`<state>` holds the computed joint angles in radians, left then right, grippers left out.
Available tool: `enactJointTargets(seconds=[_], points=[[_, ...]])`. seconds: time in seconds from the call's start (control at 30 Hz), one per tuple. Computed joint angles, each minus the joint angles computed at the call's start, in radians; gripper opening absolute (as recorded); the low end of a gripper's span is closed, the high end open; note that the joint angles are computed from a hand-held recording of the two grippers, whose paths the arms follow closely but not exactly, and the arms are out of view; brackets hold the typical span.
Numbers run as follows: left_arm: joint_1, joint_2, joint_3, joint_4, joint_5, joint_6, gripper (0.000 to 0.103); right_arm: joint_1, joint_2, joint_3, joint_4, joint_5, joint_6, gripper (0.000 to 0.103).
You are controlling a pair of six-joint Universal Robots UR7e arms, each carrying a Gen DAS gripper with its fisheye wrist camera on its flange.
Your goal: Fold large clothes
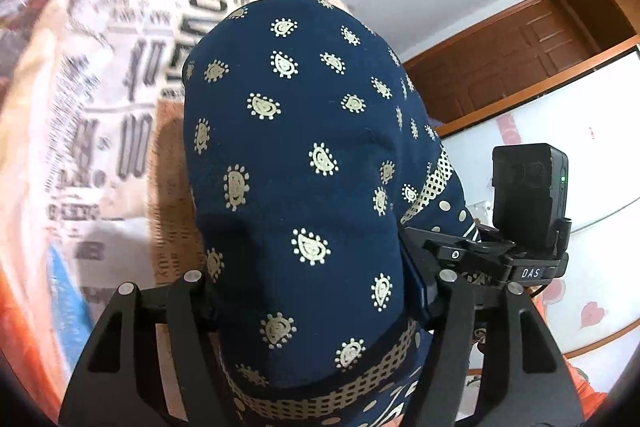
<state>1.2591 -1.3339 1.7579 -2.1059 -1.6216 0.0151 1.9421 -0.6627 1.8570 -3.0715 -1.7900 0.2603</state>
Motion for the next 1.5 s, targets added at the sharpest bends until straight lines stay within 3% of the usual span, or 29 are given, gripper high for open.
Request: enactJointTargets(seconds=[0.23,0.5,0.93,1.17,1.27,1.5], points=[[0.022,-0.088,-0.048,0.028,0.013,0.047,0.066,0.094,0.061,-0.141,0.054,-0.021,-0.022,0.056],[0.096,-0.135,-0.137,0.094,0.061,0.087,0.066,0.161,0.212,-0.368,0.151,0.009,-0.031,0.056],[0.307,-0.056,-0.196,0.16,0.105,0.112,0.066,0.117,0.509,-0.713,0.404,0.091,0.055,0.056],[0.328,-0.058,-0.171,0.132,0.106,0.159,0.067,0.097,0.538,-0.745,0.474,0.086,0.053,0.057],[0.326,-0.069,-0.171,0.142,0.131,0.153,0.068,0.113,0.526,-0.746,0.497,0.042,0.018,0.059],[0.24,-0.142,-0.099,0.084,0.32,0.147,0.069,0.206,0.47,-0.689,0.474,-0.187,-0.132,0.062]])
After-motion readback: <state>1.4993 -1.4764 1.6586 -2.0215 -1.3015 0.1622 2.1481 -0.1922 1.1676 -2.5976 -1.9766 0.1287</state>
